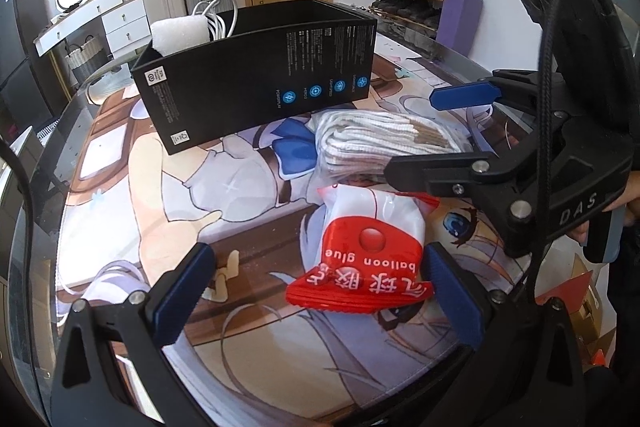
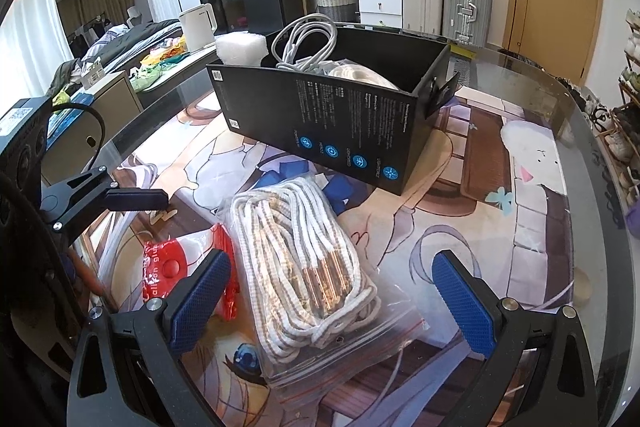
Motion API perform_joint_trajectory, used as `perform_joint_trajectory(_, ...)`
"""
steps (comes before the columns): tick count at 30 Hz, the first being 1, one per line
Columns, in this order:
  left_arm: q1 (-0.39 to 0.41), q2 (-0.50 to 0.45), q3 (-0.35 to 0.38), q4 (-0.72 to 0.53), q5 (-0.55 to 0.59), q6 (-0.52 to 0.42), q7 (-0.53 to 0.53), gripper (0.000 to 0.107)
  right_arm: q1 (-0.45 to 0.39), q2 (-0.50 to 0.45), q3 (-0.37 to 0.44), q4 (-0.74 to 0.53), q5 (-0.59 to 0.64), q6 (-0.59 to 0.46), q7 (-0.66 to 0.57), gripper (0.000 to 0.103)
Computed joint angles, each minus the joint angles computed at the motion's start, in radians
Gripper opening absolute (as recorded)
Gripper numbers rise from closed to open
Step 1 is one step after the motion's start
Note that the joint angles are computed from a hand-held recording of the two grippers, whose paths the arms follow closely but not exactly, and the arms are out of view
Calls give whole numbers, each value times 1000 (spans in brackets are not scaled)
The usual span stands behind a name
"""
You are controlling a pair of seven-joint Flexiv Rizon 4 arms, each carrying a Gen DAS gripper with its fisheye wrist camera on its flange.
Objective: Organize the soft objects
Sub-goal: 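Reach the left gripper to the red balloon glue packet while the right gripper reaches the bagged rope, then grasp the red packet with the left gripper while the right gripper grasps the bagged white rope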
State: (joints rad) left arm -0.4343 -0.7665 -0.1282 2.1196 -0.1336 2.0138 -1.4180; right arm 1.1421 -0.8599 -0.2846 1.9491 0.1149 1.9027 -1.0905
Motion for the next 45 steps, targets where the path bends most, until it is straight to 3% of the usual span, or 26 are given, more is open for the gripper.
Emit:
perform_joint_trajectory(7, 11, -1, -12, 2, 20, 9, 1, 98, -15, -4, 15, -18, -18, -11, -3, 101)
perform_joint_trajectory(10, 15, 1, -15, 6, 28, 15, 2, 93, -24, -6, 25, -24, -29, -14, -3, 94)
perform_joint_trajectory(15, 35, 0, -32, 15, 56, 35, 4, 75, -37, -8, 37, -27, -40, -16, -3, 81)
perform_joint_trajectory(17, 47, -2, -42, 18, 73, 48, 5, 62, -46, -8, 46, -26, -44, -13, -3, 77)
perform_joint_trajectory(27, 63, 5, -53, 34, 97, 72, 1, 60, -37, -11, 37, -18, -31, 5, -12, 62)
perform_joint_trajectory(32, 76, 14, -58, 44, 103, 86, -10, 60, -36, -11, 41, -16, -24, 23, -33, 47)
perform_joint_trajectory(45, 111, 40, -51, 80, 104, 165, -77, 60, -22, 3, 45, 2, 34, 69, -88, 42)
